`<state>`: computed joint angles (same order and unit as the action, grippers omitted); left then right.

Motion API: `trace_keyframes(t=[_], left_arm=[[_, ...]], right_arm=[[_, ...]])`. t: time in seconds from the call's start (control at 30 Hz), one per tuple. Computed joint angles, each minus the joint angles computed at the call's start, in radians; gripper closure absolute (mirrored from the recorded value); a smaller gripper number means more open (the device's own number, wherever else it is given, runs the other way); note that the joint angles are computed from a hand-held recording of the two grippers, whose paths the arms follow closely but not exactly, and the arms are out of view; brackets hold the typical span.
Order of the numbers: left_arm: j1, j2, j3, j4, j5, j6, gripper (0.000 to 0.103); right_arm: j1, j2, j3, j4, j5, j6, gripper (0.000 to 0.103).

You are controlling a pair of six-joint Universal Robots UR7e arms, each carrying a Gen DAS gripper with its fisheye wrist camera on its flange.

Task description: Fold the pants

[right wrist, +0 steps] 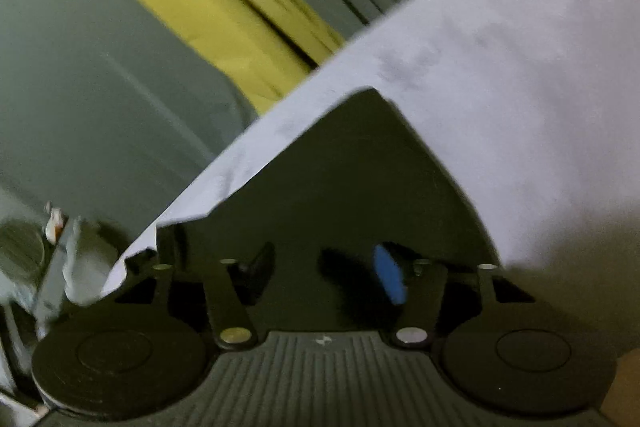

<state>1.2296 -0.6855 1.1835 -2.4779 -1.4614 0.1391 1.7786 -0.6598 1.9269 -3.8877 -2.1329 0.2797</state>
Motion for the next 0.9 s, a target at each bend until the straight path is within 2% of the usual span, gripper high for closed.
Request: trace_keyframes(t=[0.1,0.17,0.23,0.27,0.33,0.4,0.53,0.6,0.7,0.8,0.9], left_arm=[[0.009,-0.012,-0.033,0.009,0.037,0.044,0.089],[0.017,-0.023,-0.042,-0.001,0.101,0.086,0.089],[0.021,-0.033,-0.015,-0.066,0.194,0.174,0.088],[0.022,-0.037,0.005,-0.104,0.238,0.208,0.085],[0.034,-0.038,0.023,-0.127,0.278,0.163,0.077],[0.048,-0.033,0.002,-0.1,0.252,0.09,0.072],[0.049,-0.016,-0.009,-0.117,0.252,0.1,0.061],[0.054,-0.009,-0.012,-0.115,0.26,0.106,0.054],[0.064,-0.005,-0.024,-0.107,0.237,0.073,0.05],[0.074,-0.004,-0.027,-0.123,0.221,0.061,0.046],[0.068,0.001,-0.008,-0.17,0.24,0.115,0.041]], right_arm=[[0.001,-0.002,0.006,-0.016,0.056,-0.002,0.046],[-0.012,-0.007,0.024,-0.038,0.127,0.018,0.046],[-0.004,-0.001,0.012,-0.014,0.106,-0.012,0.052],[0.001,0.003,0.0,0.014,0.091,-0.032,0.058],[0.01,0.011,-0.028,0.089,0.061,-0.05,0.06],[0.025,0.033,-0.064,0.148,-0.002,-0.075,0.063],[0.047,0.074,-0.119,0.188,-0.098,-0.135,0.068],[0.06,0.092,-0.142,0.199,-0.163,-0.165,0.083],[0.071,0.107,-0.183,0.238,-0.223,-0.19,0.093],[0.066,0.13,-0.265,0.298,-0.267,-0.223,0.093],[0.059,0.173,-0.386,0.378,-0.322,-0.27,0.093]])
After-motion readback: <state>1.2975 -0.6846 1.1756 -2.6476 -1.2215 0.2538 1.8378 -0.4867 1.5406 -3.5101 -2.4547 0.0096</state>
